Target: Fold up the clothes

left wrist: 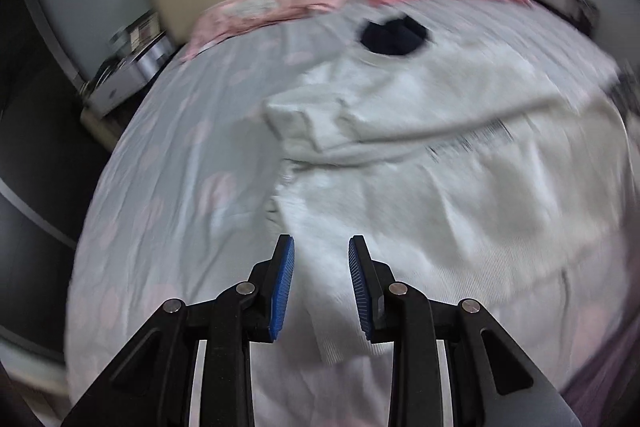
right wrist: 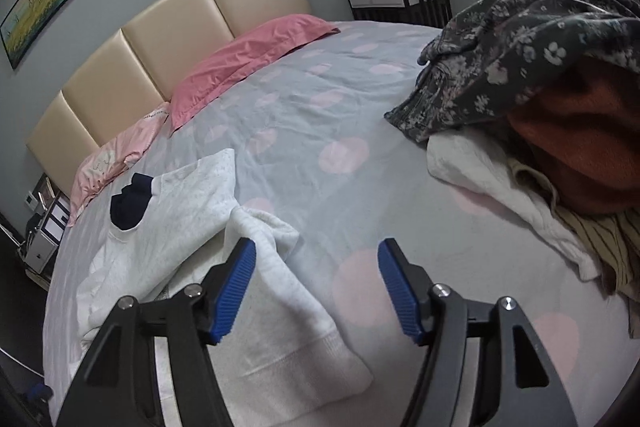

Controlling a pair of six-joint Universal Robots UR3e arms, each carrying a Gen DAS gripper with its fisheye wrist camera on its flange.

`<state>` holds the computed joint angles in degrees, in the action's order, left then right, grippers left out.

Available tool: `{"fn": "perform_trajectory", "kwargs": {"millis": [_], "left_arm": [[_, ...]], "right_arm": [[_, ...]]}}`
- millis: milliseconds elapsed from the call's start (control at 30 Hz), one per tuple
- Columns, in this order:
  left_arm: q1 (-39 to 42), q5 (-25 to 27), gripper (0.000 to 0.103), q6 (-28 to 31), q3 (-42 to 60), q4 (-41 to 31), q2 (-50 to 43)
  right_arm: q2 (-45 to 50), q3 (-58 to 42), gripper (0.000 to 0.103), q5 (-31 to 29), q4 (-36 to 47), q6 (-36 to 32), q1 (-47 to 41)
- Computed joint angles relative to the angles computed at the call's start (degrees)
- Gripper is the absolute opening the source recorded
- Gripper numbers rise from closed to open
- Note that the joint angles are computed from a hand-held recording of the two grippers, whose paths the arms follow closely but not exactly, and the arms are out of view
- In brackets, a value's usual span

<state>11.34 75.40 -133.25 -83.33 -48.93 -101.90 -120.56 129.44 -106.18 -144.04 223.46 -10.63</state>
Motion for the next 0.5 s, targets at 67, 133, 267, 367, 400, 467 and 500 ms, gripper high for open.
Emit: {"fn": "perform_trajectory", "kwargs": {"millis": [67,133,267,367,400,467,500], "left_arm": [[-1.49,1.26,0.030,5.83,-4.44,1.83,3.18],[-2.74,1.99,0.030,10.74,-7.78,2.17,5.79],[-4.62,3.81,0.030,18.28,-13.77,3.66,9.60],[-5.98,6.47,0.031,22.63,-17.45,5.43,10.83],[-6.23,7.24,0.034,23.76,-18.34,5.90,10.88],[-6.73,9.20,0.039,25.75,-20.37,7.44,10.69],[-6.98,10.32,0.041,26.34,-21.05,8.28,10.20]], "right_arm": [[0.39,-1.08,0.063,-1.66,1.19,0.34,2.34],[1.38,-2.20,0.063,-3.34,2.03,0.70,5.10],[3.24,-3.96,0.063,-5.37,3.13,1.05,9.34],[2.56,-3.95,0.063,-5.36,4.02,1.29,10.04],[2.32,-3.94,0.063,-5.33,4.31,1.37,10.24],[1.32,-3.51,0.063,-4.69,4.99,1.56,9.88],[0.81,-3.30,0.063,-4.37,5.33,1.64,9.68]]}}
